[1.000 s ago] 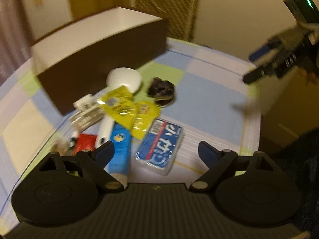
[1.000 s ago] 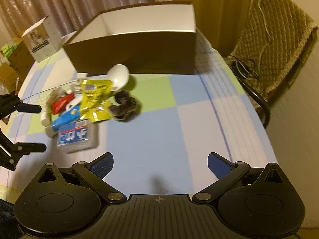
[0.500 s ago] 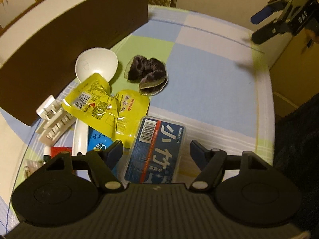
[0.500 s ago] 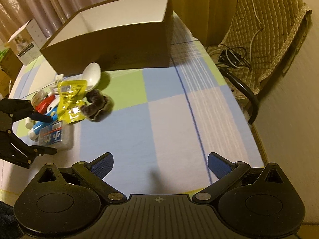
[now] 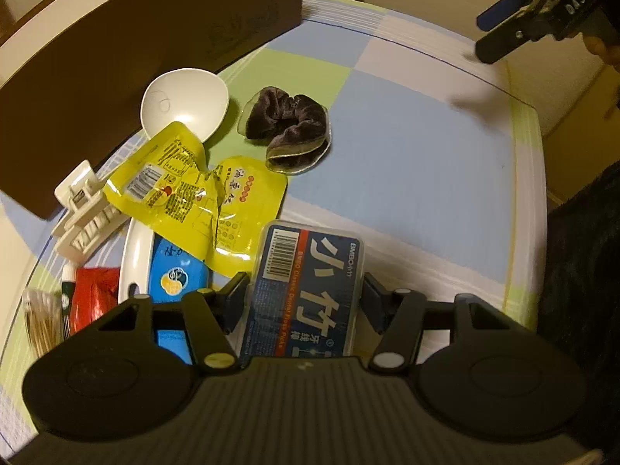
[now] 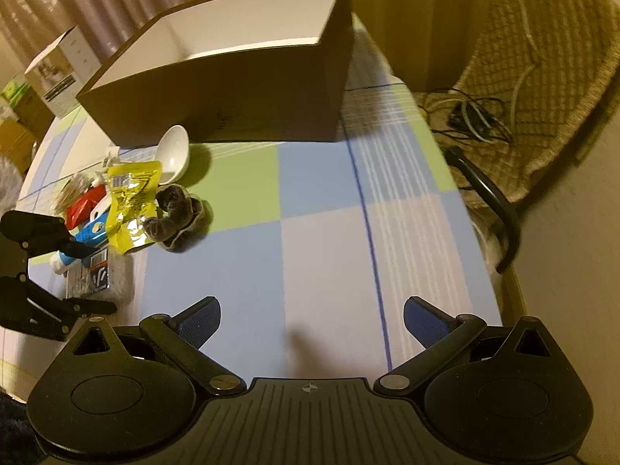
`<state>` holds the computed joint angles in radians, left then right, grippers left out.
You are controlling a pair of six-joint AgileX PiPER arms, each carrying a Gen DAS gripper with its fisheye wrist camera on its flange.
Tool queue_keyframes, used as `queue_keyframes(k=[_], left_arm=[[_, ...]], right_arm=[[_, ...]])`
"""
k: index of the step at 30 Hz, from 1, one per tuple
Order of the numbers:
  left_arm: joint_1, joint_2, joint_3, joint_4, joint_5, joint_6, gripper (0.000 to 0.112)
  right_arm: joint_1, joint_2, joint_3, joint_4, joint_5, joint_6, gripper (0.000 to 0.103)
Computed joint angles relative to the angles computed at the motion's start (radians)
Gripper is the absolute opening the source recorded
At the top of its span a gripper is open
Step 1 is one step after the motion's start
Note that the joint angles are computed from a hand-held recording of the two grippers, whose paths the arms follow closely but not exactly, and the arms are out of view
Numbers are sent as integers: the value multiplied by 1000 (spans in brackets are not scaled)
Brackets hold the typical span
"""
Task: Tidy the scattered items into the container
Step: 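Grasp the blue toothpaste box with the left tool while the right tool grasps the dark scrunchie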
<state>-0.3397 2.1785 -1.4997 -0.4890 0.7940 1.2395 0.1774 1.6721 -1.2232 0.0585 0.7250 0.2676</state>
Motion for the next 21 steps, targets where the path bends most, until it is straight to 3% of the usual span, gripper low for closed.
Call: queue_keyframes(k=[4,10,13,19,20,21], left_arm=[[2,-67,82,-49,-48,-39,56],[-12,-158,156,-32,-154,-231,56],[-12,-208,192,7,-223,-365,56],[10,-270,211,117,-289,-616,56],[10,-275,211,143,-295,-658,56],[14,-283,215,162,-297,-688,56]], right_arm=[[-19,58,-56,83,-4,-115,103],[-29,157,-142,244,-14,-250,103],[-23,206,-187,288,-22,-293,103],[-7,279,-270,303,-18,-324,102],[-7,292,-283,313,-12,-337,79],[-10,304,-297,325,-1,-344,63]])
